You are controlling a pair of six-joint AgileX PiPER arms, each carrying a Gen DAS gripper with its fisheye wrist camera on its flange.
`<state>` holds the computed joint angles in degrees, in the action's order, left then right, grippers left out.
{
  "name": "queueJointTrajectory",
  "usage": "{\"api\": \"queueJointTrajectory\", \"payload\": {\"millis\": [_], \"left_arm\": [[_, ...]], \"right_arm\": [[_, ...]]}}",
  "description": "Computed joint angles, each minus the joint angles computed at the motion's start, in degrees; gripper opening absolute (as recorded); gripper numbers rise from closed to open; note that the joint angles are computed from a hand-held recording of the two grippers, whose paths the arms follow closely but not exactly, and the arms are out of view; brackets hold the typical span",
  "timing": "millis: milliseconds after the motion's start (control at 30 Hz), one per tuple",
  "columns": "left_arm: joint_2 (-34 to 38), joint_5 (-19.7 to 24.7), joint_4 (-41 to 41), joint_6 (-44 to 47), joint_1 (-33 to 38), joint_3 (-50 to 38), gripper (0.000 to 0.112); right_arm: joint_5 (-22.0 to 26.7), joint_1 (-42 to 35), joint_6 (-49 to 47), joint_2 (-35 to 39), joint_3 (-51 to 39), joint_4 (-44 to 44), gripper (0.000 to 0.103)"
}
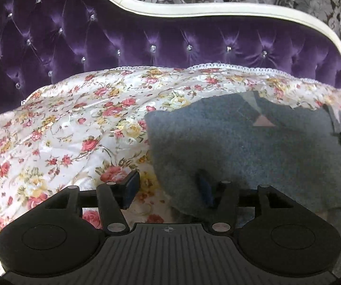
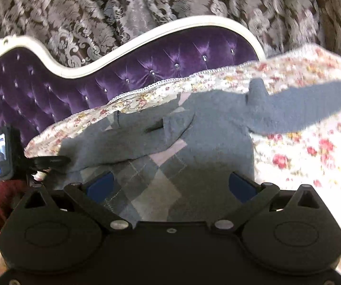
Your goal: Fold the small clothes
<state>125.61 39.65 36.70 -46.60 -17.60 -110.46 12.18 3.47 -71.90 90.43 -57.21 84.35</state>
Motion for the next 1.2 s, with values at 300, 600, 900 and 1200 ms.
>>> {"api": "queueJointTrajectory", "payload": {"millis": [300, 600, 900, 1200], "left_arm": [[-1.59, -4.84, 10.32, -11.64, -0.97, 6.32, 0.058], [-2.35, -6.95, 11.82, -14.15, -0.58, 8.36, 0.058], [-2.66, -7.76, 12.58, -15.29, -0.48, 9.22, 0.058], [-3.78, 1.15, -6.27, 0.54, 0.14, 1.05, 0.056]], "right_arm": [[8.35, 5.45, 12.13, 13.0, -21.81, -16.74, 0.102], [21.73, 6.17, 44.71, 33.85, -52.68, -49.63, 0.102], [10.34, 0.18, 63.04, 26.72, -40.58, -69.22, 0.098], [4.13, -15.1, 24.02, 13.87, -19.79, -27.82, 0.099]]}}
